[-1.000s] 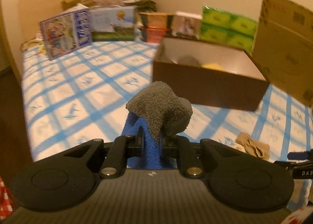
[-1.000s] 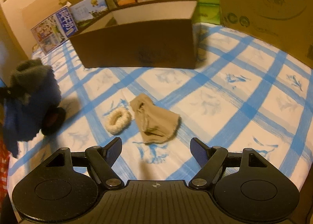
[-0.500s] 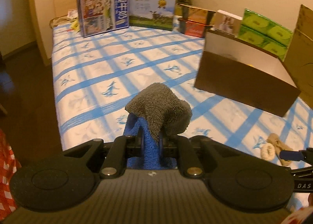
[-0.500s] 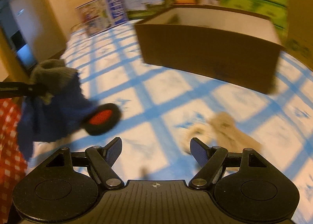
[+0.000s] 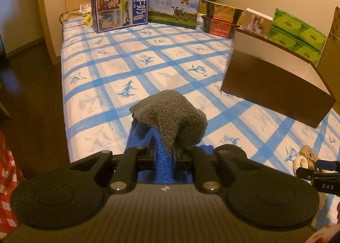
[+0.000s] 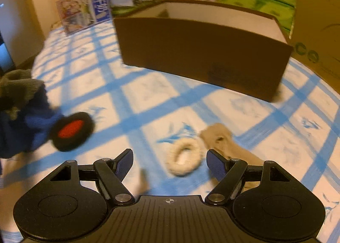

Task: Organize soft objects
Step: 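Grasp the white twisted hair tie with the right tool while the left tool holds the cloth, then carry the cloth and hair tie toward the brown box with both tools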

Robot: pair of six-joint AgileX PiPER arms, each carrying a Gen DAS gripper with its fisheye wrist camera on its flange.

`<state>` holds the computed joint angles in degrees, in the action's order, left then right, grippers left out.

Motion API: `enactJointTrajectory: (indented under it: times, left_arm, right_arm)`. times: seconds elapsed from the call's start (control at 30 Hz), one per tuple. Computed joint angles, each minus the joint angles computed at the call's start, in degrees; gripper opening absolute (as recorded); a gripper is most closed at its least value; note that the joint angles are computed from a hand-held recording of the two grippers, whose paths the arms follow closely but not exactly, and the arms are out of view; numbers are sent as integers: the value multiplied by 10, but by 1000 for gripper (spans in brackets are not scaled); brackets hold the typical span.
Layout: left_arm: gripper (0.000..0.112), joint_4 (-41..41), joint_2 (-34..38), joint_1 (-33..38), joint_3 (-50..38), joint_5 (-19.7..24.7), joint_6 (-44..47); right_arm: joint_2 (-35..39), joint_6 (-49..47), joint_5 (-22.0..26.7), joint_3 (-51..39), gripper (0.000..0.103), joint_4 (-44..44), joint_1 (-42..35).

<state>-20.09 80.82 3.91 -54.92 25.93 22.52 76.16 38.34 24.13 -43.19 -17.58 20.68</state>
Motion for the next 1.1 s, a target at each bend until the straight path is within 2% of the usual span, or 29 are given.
enactJointTrajectory:
  times: [0.07, 0.1, 0.13, 0.23, 0.3, 0.37, 0.5, 0.77, 1.1]
  left_arm:
    - [12, 5, 7, -7, -3, -3, -7]
    - [12, 11, 12, -11, -5, -7, -13]
    - [12, 18, 17, -14, -8, -8, -21]
    - [12, 43, 34, -24, -17, -10, -50]
    - [12, 48, 41, -28, -18, -15, -54]
    - [12, 61, 49, -34, -20, -15, -68]
    - [12, 83, 57, -46, -22, -16, -91]
    - [12, 106, 57, -60, -24, -15, -115]
    - [12, 106, 37, -67, -24, -6, -115]
  right_arm:
    - [9, -11, -5, 1, 75, -1, -8]
    - [11, -11, -15, 5, 66, -6, -9]
    - [13, -2, -26, 10, 62, -20, -6]
    - [40, 17, -21, 1, 55, -51, 0]
    - [50, 48, -25, 4, 44, -81, 3]
    - [56, 47, -32, 7, 42, -81, -2]
    - [52, 35, -35, 11, 25, -82, -4]
    - [38, -26, -28, 12, 19, -23, -18]
    - [-14, -87, -9, 21, 18, 43, -34]
